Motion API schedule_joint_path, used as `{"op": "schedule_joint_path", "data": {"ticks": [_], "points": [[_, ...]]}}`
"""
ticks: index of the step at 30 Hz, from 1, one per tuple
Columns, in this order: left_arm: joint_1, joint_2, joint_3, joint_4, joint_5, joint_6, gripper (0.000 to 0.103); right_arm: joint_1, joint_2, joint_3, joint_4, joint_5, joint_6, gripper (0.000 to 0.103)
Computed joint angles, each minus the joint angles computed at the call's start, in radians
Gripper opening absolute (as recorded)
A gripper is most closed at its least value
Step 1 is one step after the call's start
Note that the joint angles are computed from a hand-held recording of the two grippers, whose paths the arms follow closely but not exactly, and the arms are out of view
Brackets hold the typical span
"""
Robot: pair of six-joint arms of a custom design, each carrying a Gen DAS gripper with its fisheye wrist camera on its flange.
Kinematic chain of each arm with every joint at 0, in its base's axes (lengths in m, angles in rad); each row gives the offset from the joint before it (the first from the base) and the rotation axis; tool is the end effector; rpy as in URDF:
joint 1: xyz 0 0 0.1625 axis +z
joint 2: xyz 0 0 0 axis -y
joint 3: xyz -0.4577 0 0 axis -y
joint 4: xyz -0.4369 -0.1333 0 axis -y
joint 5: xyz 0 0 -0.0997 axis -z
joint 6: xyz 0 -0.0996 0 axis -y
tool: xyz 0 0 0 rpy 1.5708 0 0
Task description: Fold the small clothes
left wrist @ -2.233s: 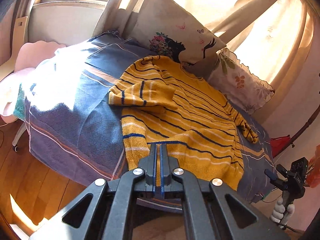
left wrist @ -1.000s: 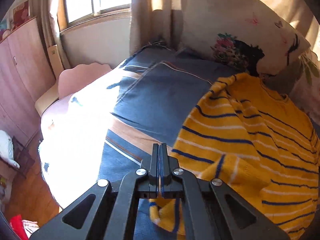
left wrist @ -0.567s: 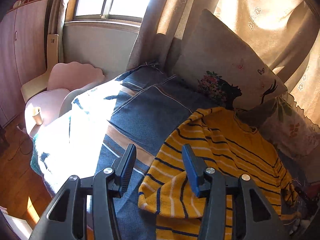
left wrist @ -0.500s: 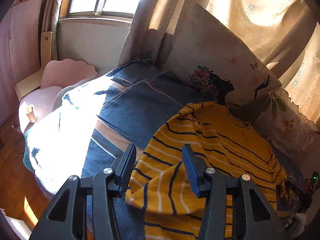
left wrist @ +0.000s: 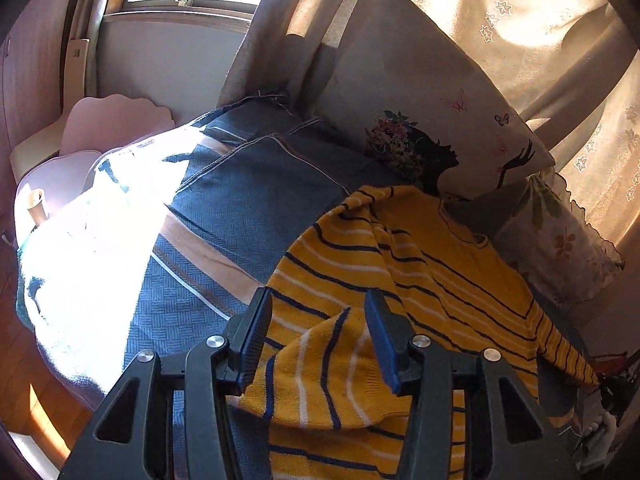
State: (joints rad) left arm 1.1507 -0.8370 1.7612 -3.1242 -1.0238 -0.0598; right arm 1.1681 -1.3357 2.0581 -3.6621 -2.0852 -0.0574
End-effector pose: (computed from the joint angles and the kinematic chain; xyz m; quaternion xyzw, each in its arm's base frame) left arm -0.1167 -0.7150 0.1436 0.0818 0.9157 -0.3504 0.1787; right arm -0.1338 -0.5292 0.3990 -0.2872 -0.7105 0.5504 0.3313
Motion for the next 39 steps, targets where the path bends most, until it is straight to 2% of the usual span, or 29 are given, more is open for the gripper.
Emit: {"op": "schedule_joint_path", "data": {"ticks": [1, 3, 6, 11, 17, 22, 23, 24, 26, 29, 32, 36, 39], "points": [[0.005, -0.002, 0.001, 0.004, -0.01, -0.001, 0.047, -0.013, -0.016, 0.01, 0.01, 0.036, 0.036, 0.01], [0.011, -0.006, 0.006, 0.009, -0.021, -0.006, 0.047, -0.009, -0.012, 0.007, 0.007, 0.065, 0.049, 0.01], [0.02, -0.016, 0.016, 0.008, -0.031, -0.008, 0.047, 0.039, 0.037, -0.034, 0.007, 0.079, -0.004, 0.01], [0.034, -0.038, 0.036, 0.001, -0.035, -0.023, 0.047, 0.168, 0.164, -0.171, 0.121, 0.158, -0.119, 0.01], [0.043, -0.072, 0.075, -0.01, -0.019, -0.054, 0.047, 0.312, 0.404, -0.427, 0.422, 0.29, -0.222, 0.01], [0.053, -0.102, 0.11, -0.025, -0.007, -0.08, 0.048, 0.374, 0.623, -0.635, 0.712, 0.313, -0.288, 0.012], [0.056, -0.108, 0.115, -0.024, -0.006, -0.084, 0.048, 0.378, 0.662, -0.678, 0.783, 0.307, -0.29, 0.016], [0.059, -0.113, 0.12, -0.023, -0.005, -0.088, 0.048, 0.379, 0.694, -0.714, 0.849, 0.3, -0.289, 0.03], [0.066, -0.122, 0.127, -0.021, -0.007, -0.09, 0.049, 0.376, 0.74, -0.764, 0.935, 0.294, -0.276, 0.037], [0.074, -0.127, 0.13, -0.025, -0.012, -0.085, 0.054, 0.379, 0.733, -0.735, 0.9, 0.296, -0.306, 0.045], [0.087, -0.123, 0.12, -0.011, -0.044, -0.082, 0.055, 0.383, 0.678, -0.657, 0.837, 0.299, -0.326, 0.051], [0.094, -0.103, 0.101, 0.035, -0.096, -0.07, 0.056, 0.396, 0.609, -0.553, 0.75, 0.282, -0.354, 0.065], [0.098, -0.089, 0.082, 0.095, -0.137, -0.068, 0.057, 0.393, 0.57, -0.494, 0.733, 0.29, -0.352, 0.066]]}}
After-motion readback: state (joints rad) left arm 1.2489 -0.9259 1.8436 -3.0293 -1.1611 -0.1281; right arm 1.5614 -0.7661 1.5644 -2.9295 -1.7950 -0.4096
